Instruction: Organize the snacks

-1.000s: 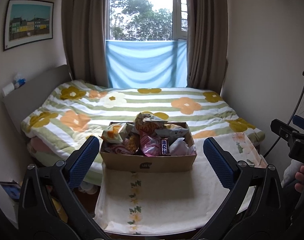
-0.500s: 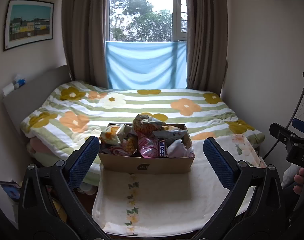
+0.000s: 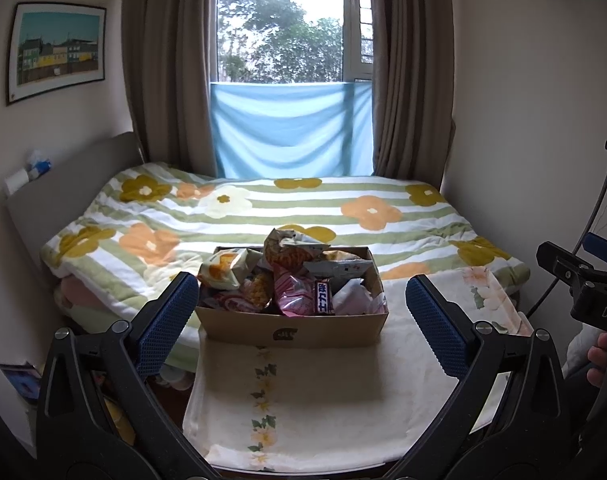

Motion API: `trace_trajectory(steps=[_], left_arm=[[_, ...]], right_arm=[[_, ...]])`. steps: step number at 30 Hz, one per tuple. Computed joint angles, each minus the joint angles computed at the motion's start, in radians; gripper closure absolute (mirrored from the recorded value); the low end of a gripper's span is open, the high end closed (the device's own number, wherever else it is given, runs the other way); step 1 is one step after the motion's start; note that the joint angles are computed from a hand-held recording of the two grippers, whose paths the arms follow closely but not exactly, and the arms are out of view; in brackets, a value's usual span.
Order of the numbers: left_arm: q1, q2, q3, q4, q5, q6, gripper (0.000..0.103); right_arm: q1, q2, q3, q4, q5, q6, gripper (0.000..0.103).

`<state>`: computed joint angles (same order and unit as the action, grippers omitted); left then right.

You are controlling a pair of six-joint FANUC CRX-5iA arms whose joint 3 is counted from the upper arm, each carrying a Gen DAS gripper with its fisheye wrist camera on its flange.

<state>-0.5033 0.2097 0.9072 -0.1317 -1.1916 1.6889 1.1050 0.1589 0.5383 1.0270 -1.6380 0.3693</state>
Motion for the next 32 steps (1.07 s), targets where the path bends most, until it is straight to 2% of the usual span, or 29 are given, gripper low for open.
trace_trajectory(steps=[17,32], left_arm=[[-0.012,0.008,0.019,-0.038,-0.014,0.006,0.0],[-0.024,0.002,0.002,-0.067,0.013,0.029,0.0]], right_arm=[[-0.002,-0.001,0.002,-0.005,-0.001,0.004,0.0],[-0.013,-0.007,-0.01,-0.025,0.009,0.002,0.0]])
